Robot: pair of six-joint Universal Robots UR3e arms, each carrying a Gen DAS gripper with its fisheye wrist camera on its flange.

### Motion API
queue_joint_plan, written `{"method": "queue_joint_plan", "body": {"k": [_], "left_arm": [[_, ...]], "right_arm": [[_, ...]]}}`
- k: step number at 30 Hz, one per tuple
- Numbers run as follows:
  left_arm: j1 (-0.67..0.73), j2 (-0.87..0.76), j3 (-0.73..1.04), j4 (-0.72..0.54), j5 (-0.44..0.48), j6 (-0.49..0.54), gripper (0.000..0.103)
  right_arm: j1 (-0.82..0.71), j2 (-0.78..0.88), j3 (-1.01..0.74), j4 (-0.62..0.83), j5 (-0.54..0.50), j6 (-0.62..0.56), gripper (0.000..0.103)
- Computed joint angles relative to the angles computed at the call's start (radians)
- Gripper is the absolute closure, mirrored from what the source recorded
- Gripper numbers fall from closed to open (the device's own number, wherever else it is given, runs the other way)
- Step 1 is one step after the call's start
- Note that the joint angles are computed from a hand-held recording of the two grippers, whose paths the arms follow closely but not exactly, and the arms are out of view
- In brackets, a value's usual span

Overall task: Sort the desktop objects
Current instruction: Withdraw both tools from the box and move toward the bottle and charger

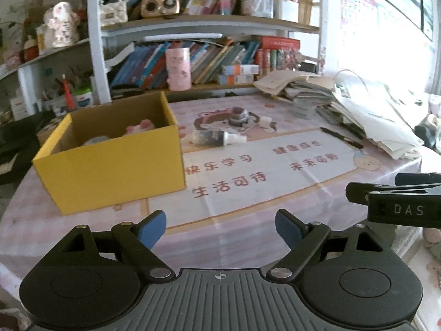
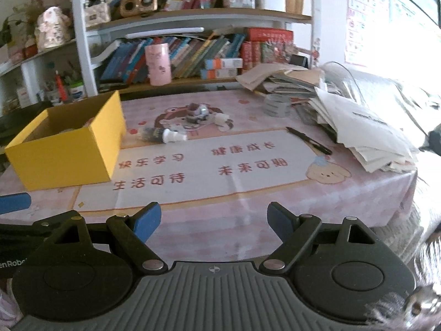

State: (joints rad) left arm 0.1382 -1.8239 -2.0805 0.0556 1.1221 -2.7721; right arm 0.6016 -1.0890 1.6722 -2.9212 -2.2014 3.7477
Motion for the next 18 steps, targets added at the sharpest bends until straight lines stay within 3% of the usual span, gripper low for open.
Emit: {"method": "queue_joint_plan", "body": {"k": [18], "left_arm": [[-0.102, -0.110, 0.162, -0.067, 0.029, -0.002, 0.014]], "right_arm": [[-0.072, -0.040, 0.054, 0.017, 0.046, 0.005, 0.020]]}}
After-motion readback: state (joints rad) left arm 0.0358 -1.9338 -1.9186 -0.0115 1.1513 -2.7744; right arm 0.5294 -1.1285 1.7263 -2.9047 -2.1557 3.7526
